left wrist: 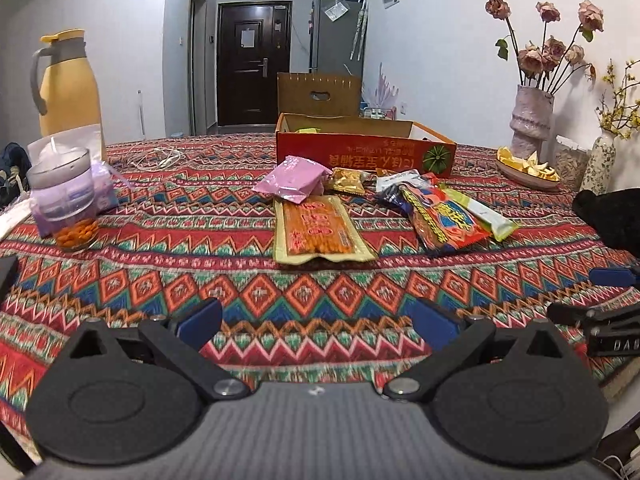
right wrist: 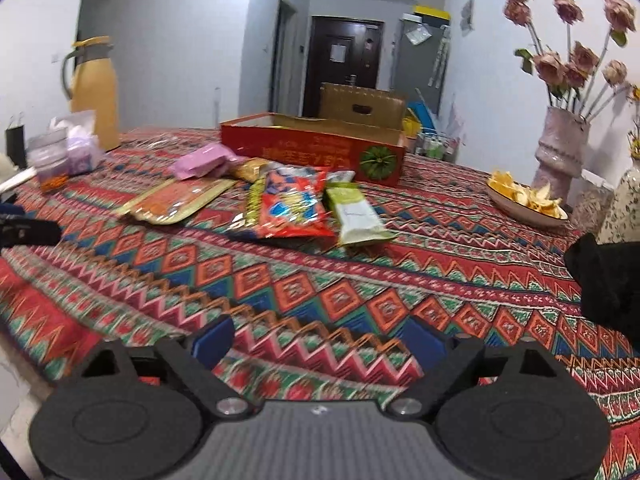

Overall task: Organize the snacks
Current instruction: 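Withdraw both tools from the box back toward the snack pile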

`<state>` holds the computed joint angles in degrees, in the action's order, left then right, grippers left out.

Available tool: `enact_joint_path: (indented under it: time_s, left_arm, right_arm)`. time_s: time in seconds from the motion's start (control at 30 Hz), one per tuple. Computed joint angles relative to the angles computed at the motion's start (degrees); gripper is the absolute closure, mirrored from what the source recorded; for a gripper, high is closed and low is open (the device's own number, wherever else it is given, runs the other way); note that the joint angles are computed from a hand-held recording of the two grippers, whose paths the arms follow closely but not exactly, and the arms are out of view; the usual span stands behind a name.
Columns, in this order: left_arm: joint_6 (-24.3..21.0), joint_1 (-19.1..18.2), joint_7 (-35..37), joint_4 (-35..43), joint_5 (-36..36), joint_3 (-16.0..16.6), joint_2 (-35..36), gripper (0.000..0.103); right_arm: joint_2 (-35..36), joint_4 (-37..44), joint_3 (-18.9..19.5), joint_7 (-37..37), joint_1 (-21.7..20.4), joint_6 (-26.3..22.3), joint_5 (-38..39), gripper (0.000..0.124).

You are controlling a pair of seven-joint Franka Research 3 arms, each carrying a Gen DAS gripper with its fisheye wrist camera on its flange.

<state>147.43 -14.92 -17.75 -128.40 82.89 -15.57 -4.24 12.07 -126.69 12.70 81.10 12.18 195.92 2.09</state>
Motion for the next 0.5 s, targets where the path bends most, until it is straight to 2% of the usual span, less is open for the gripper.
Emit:
enact_joint_path:
  time_s: [0.13, 0.23, 0.37, 0.5]
  left_arm:
    - [1.73, 1.01, 0.7, 2.78, 1.34, 1.24, 2.43, 0.0]
    - [2.55, 1.61, 2.08, 5.77, 2.47, 2.31, 4.73, 0.0]
    - [4.01, 2.4, 4.6, 10.75, 3.76, 4.08, 8.31, 0.0]
    - [8.41, 3.45, 6.51, 15.55, 4.45, 6.13, 11.95, 0.0]
  right_arm:
    - [3.18, 5.48, 0.77, 1.44, -1.59, -2.47, 0.69, 0.042]
    - [5.9, 10.55, -0.88, -0.73, -0.17, -4.63, 2.61, 0.05]
    - [10.79, 19.03, -0.91, -3.96, -0.08, -7.86, 4.61, 0.051]
    - [16.53, 28.62, -1.31, -7.63, 0.75, -12.02, 5.79, 0.055]
